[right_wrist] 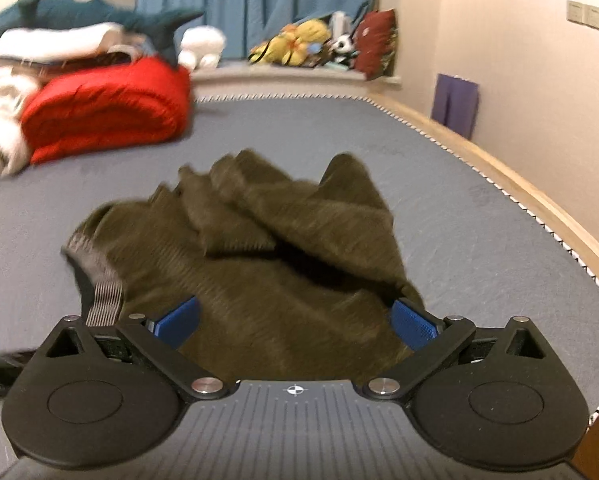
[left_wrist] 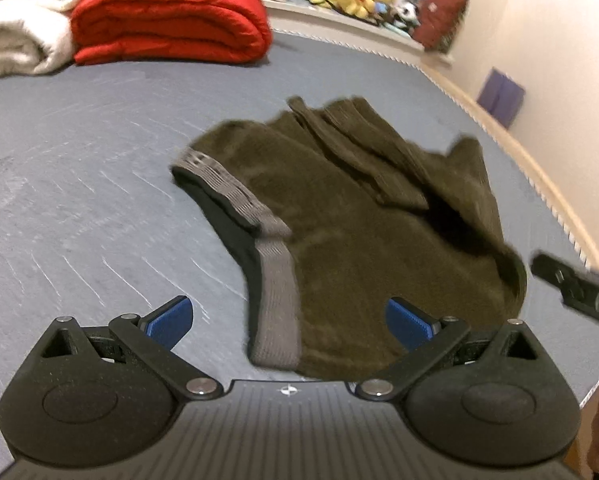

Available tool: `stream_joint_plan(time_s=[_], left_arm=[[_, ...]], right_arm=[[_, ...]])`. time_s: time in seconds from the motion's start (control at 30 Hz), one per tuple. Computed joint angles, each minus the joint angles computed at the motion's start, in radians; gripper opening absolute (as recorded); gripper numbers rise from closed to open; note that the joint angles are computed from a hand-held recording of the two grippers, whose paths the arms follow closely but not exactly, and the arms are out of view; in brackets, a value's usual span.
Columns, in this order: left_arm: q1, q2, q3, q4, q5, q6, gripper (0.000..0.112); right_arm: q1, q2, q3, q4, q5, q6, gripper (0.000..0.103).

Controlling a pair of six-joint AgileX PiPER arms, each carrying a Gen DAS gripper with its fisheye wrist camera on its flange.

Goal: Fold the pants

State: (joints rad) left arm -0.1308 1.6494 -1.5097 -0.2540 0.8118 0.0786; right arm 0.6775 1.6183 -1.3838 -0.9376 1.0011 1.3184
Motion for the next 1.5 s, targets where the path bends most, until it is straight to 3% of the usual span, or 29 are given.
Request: stream_joint_plan(time_s=[0.13, 0.17, 0.27, 0.3, 0.4, 0.5, 0.63, 0.73, 0.8, 0.97, 1.07, 1.13, 1.2, 1.23, 1.27, 1.4, 1.5], left_arm=[[0.139, 0.167, -0.274, -0.109, 0.213, 0.091, 0.095], [0.167, 0.198, -0.309, -0.143, 0.229, 0.117, 0.085], [0.222, 0.239, -0.249, -0.29, 0.125, 0.273, 0.056], [0.227, 0.27, -0.255, -0.31, 0.13, 0.299, 0.047], [0.247, 0.435, -0.411, -0.42, 0.294, 0.312, 0.046], [0.23, 0.499, -0.454, -0.419, 0.267, 0.271, 0.048], [0.216, 0.628, -0.624, -0.414, 0.357, 0.166, 0.056], [0.204, 0.667, -0.652, -0.406, 0.365, 0.152, 0.056], [0.2, 0.696, -0.688, -0.421, 0.363, 0.167, 0.062], [0.189, 0.71, -0.667, -0.474, 0.296, 0.209, 0.059], [0.173, 0.706, -0.661, -0.449, 0.265, 0.232, 0.054], [0.172, 0.71, -0.679, -0.433, 0.275, 0.214, 0.046], [0.174, 0.721, -0.707, -0.422, 0.293, 0.186, 0.03], [0.178, 0.716, -0.703, -0.425, 0.293, 0.188, 0.027], [0.182, 0.703, -0.686, -0.434, 0.286, 0.2, 0.024], [0.2, 0.628, -0.61, -0.456, 0.267, 0.269, 0.018], [0.227, 0.575, -0.564, -0.472, 0.269, 0.303, 0.016]], right_arm=[[-0.026, -0.001, 0.011, -0.018, -0.068, -0.012, 0.084], [-0.029, 0.007, 0.006, -0.021, -0.081, -0.024, 0.08], [-0.03, 0.033, -0.004, -0.007, -0.136, -0.077, 0.072], [-0.038, 0.043, -0.005, 0.021, -0.175, -0.124, 0.072], [-0.045, 0.078, -0.015, 0.114, -0.265, -0.283, 0.072], [-0.055, 0.123, -0.019, 0.255, -0.353, -0.49, 0.073], [-0.07, 0.189, -0.021, 0.384, -0.425, -0.687, 0.076], [-0.089, 0.221, -0.025, 0.564, -0.443, -0.915, 0.08], [-0.082, 0.23, -0.005, 0.603, -0.456, -1.003, 0.088], [-0.042, 0.247, 0.013, 0.483, -0.47, -0.968, 0.091], [-0.04, 0.247, -0.003, 0.444, -0.457, -0.926, 0.071], [-0.04, 0.233, 0.023, 0.421, -0.493, -0.94, 0.055], [-0.033, 0.219, 0.05, 0.374, -0.528, -0.955, 0.035], [-0.032, 0.213, 0.063, 0.362, -0.545, -0.962, 0.029], [-0.031, 0.203, 0.078, 0.36, -0.564, -0.973, 0.012], [-0.013, 0.143, 0.154, 0.337, -0.64, -1.006, 0.009], [0.0, 0.108, 0.186, 0.405, -0.676, -1.092, 0.008]])
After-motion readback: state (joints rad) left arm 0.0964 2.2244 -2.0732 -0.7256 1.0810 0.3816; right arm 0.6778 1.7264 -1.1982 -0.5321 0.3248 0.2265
